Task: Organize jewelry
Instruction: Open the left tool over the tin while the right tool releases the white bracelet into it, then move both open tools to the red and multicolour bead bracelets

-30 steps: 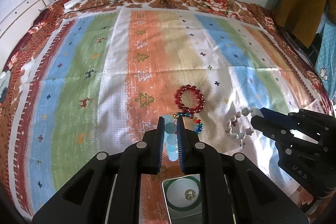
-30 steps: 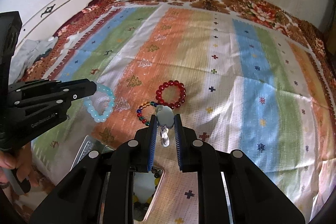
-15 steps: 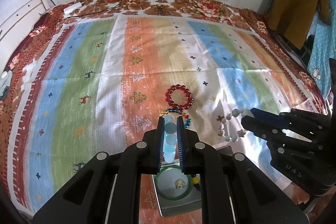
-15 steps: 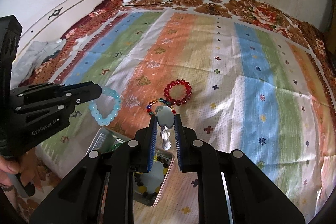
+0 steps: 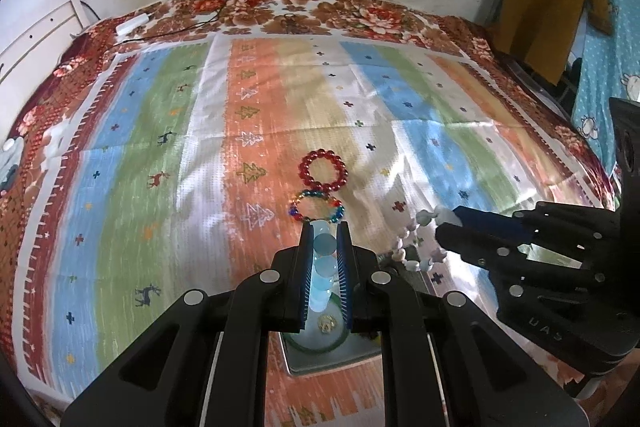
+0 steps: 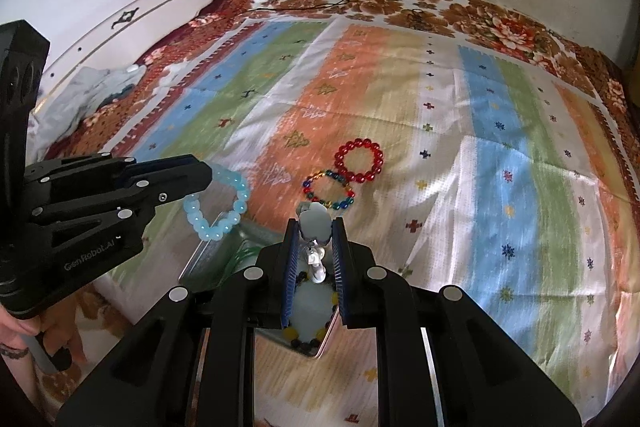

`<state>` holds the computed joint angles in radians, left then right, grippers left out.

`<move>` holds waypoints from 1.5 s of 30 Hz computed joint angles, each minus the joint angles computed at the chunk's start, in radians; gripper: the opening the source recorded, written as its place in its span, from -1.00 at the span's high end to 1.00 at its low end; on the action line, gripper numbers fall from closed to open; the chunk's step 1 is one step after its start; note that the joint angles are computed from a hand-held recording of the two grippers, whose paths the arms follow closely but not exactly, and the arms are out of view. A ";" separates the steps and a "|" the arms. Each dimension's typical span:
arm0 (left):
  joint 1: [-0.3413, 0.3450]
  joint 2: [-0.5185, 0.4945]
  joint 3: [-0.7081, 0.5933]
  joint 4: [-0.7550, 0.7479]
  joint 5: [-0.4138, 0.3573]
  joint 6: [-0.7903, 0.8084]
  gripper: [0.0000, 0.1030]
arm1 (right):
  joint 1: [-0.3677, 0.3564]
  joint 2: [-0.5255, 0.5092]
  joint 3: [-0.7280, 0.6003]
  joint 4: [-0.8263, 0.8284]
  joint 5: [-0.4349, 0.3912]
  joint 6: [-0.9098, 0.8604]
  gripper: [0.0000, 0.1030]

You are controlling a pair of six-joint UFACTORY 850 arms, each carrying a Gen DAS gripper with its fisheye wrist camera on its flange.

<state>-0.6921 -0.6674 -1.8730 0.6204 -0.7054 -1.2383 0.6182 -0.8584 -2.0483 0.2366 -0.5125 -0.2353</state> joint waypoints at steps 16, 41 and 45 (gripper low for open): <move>-0.026 -0.020 -0.017 0.031 -0.058 -0.019 0.49 | 0.002 0.019 0.052 0.002 -0.016 -0.003 0.63; 0.024 -0.021 0.006 -0.019 -0.059 -0.015 -0.01 | -0.005 -0.063 -0.062 -0.232 -0.002 0.234 0.04; 0.029 -0.046 -0.028 -0.026 -0.071 0.014 -0.06 | -0.004 -0.080 -0.092 -0.242 -0.004 0.245 0.04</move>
